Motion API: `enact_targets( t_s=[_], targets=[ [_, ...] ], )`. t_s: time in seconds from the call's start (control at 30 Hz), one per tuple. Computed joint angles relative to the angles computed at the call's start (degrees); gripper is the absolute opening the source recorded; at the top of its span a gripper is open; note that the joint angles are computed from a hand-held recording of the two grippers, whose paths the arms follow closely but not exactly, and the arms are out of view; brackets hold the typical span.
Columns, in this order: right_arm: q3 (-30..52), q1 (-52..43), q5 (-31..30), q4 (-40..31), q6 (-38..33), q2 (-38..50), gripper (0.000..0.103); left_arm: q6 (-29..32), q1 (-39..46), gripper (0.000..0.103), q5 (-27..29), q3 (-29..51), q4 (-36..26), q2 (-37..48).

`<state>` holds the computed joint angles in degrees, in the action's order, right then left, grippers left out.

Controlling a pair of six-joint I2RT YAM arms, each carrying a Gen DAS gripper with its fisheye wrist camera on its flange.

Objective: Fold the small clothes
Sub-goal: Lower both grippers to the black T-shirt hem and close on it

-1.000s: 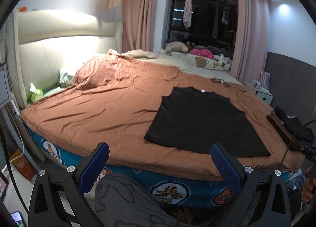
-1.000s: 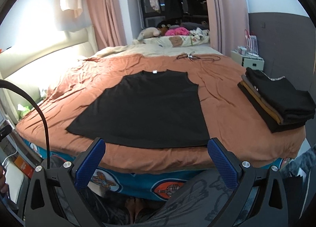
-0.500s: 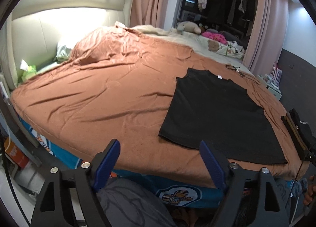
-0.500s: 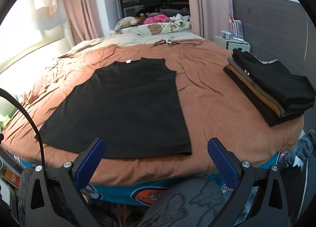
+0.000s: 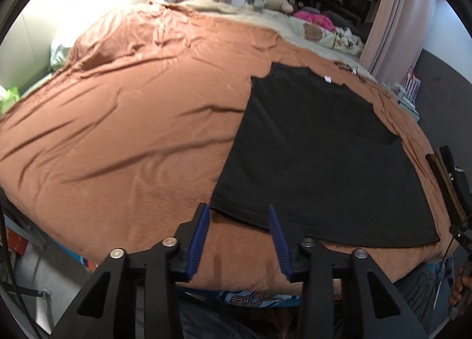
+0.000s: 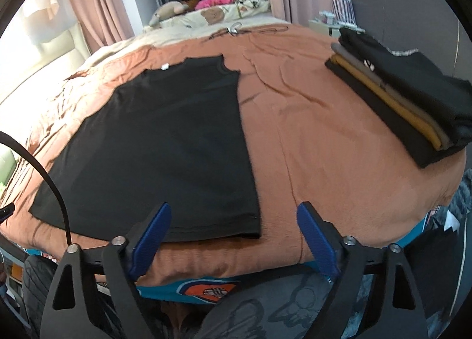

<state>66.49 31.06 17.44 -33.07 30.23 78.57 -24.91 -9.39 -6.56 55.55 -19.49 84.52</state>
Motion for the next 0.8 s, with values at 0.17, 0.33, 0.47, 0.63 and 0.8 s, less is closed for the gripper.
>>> enact_targets(
  t_s=[0.17, 0.33, 0.47, 0.63, 0.8],
  targets=[
    [1.2, -3.88, -4.67, -0.1, -0.77, 2.0, 0.072, 0.4, 1.4, 0.038, 1.3, 3.29, -0.4, 5.47],
    [0.7, -7.97, -9.84, 2.41, -2.03, 3.69, 0.067, 0.1, 2.99, 0.037, 2.45, 6.31, -0.57, 10.64],
    [0.38, -10.43, -13.4, 3.64, -2.47, 4.37, 0.064, -0.6, 4.49, 0.034, 3.57, 7.32, -0.71, 13.26],
    [-1.24, -12.65, -16.5, 5.46, -2.94, 3.77, 0.064, -0.99, 5.41, 0.033, 5.15, 5.79, 0.84, 13.19],
    [-1.62, -13.95, -20.39, 7.66, -1.53, 4.52, 0.055, -1.71, 5.59, 0.029, 5.72, 5.45, 2.02, 13.44]
  ],
)
